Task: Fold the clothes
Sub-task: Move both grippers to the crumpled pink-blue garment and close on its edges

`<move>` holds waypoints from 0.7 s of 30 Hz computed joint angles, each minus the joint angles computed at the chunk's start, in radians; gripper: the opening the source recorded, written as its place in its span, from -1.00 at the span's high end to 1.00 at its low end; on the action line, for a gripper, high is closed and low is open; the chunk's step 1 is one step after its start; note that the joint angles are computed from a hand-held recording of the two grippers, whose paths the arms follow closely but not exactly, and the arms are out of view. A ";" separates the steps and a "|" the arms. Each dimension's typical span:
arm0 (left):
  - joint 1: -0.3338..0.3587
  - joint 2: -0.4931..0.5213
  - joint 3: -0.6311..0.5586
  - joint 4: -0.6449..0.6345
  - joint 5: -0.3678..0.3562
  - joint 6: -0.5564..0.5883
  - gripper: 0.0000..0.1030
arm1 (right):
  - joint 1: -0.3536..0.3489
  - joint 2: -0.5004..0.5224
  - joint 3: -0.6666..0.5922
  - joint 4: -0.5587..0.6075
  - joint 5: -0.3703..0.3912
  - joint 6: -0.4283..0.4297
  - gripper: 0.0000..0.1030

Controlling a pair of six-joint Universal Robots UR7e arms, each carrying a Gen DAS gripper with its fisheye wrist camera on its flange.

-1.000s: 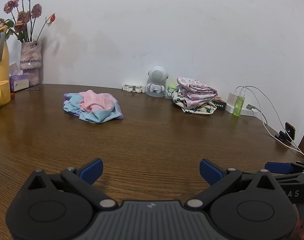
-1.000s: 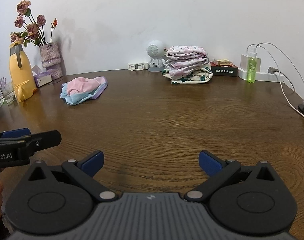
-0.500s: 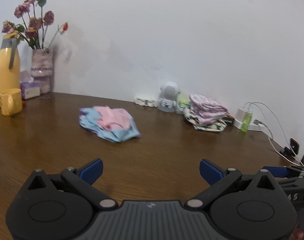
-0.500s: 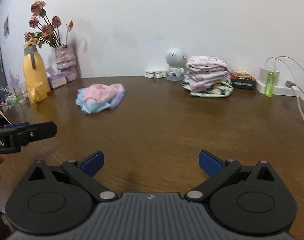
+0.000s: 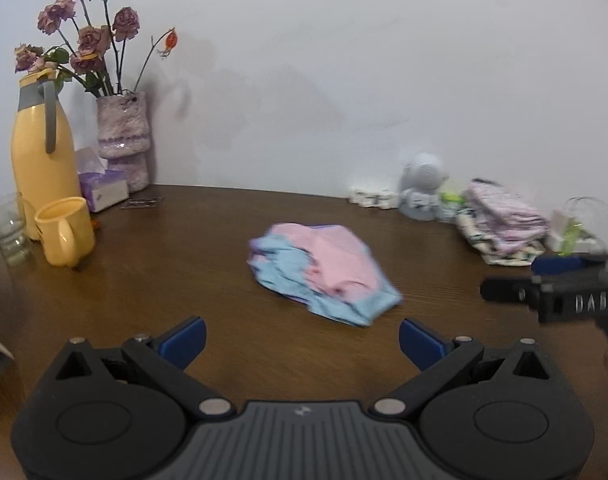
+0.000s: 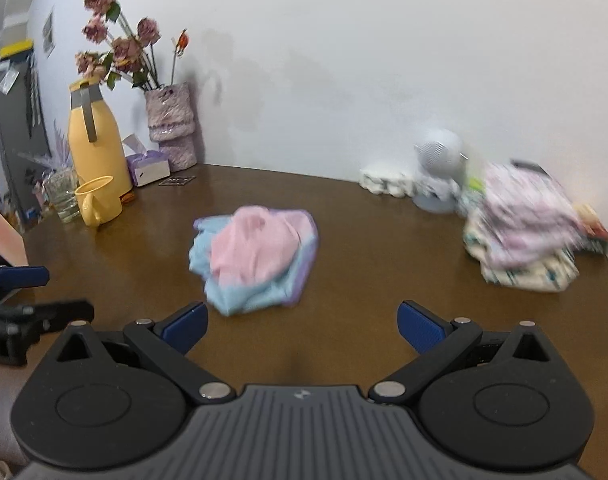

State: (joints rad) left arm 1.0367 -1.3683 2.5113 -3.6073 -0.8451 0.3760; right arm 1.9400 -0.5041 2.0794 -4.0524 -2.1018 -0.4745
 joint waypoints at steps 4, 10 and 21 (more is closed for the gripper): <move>0.089 0.069 -0.149 0.068 -0.044 0.010 -0.91 | -0.016 0.002 -0.180 0.262 0.018 0.049 -0.66; 0.184 0.197 -0.374 0.131 -0.099 -0.035 -0.83 | -0.055 0.089 -0.483 0.555 -0.020 0.085 -0.38; 0.282 0.358 -0.668 0.399 -0.198 -0.161 -0.46 | -0.137 0.179 -0.722 0.797 0.023 0.195 -0.16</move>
